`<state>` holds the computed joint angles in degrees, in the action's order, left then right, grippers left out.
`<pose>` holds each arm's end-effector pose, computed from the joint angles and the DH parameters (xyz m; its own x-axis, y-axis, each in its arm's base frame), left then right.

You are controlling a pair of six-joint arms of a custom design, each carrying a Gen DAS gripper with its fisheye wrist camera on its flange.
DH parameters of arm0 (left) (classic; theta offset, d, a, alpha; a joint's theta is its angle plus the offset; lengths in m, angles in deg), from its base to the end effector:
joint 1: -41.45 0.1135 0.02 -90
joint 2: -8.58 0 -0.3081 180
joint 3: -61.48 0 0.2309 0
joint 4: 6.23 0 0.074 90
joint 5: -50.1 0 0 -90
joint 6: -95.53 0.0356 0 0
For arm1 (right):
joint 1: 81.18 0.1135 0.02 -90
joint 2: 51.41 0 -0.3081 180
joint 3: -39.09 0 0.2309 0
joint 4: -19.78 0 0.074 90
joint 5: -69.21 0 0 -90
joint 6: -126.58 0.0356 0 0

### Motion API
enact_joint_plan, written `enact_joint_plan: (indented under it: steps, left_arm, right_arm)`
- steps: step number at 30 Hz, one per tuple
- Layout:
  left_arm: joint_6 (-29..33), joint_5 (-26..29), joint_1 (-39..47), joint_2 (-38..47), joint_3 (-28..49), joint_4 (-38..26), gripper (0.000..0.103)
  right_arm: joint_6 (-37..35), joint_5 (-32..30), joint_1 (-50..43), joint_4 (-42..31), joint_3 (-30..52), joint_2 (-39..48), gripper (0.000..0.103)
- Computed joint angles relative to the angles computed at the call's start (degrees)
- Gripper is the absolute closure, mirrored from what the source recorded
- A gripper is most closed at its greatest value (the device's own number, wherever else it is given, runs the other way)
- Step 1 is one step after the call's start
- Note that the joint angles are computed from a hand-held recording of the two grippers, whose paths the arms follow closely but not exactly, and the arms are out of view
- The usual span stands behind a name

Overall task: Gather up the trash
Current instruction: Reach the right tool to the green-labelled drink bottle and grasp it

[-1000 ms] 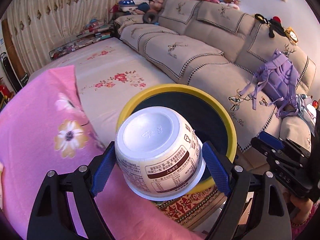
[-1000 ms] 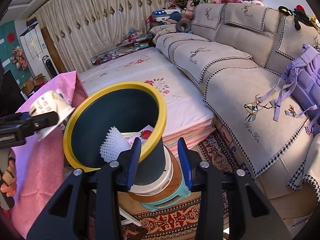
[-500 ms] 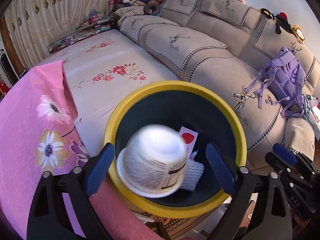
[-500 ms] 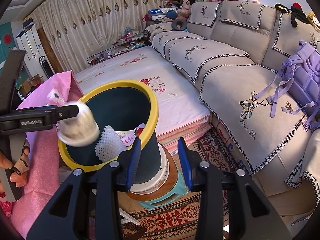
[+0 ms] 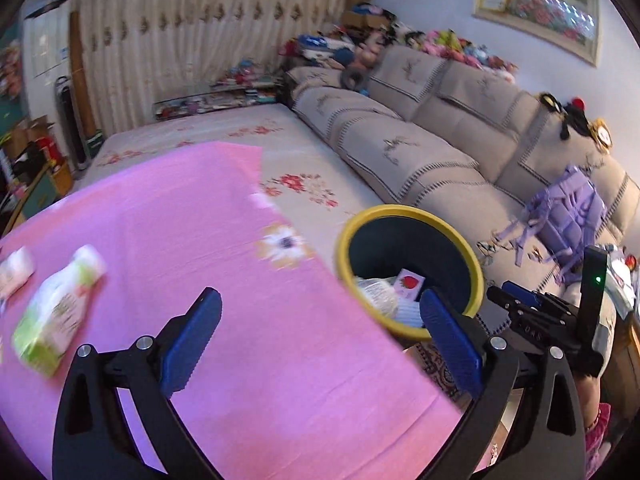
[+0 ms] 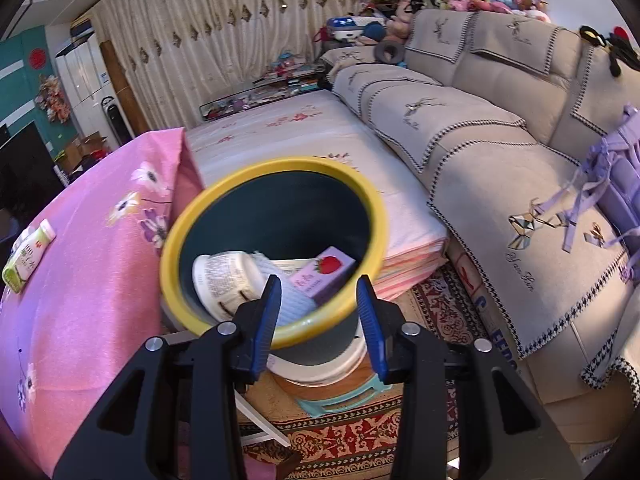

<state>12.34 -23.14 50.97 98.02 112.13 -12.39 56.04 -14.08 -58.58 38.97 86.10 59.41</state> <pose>0.2714 0.0351 0.2006 -0.6868 0.0000 -0.7269 0.1252 0.9850 -0.1184 0.2871 0.1150 0.1175 -0.7130 0.0616 -0.6985 -0.0714 0.9846 0.1597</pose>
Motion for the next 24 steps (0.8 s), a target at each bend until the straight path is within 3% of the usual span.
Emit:
enact_joint_plan:
  steps: [7, 10, 14, 22, 24]
  left_arm:
    - [10.75, 14.23, 31.37, -10.39, -5.36, -7.33, 0.005]
    - [18.92, 20.64, 46.17, -9.27, -3.55, -12.84, 0.005]
    - [25.97, 24.54, 60.05, -3.66, 0.04, -15.48, 0.005]
    - [30.44, 28.72, 72.98, 5.45, 7.49, -18.95, 0.005]
    - [31.33, 29.7, 74.43, 6.63, 8.12, -19.56, 0.005]
  right_arm:
    - [0.26, 1.24, 8.14, -6.71, 7.81, 0.17, 0.062]
    - [0.09, 1.27, 12.41, -10.35, 12.87, 1.19, 0.061]
    - [-1.12, 1.0, 19.35, -15.85, 22.32, 4.45, 0.059]
    - [-1.39, -0.14, 30.81, -29.58, 45.58, 13.22, 0.058]
    - [-0.18, -1.62, 32.94, -32.24, 51.8, 16.05, 0.051]
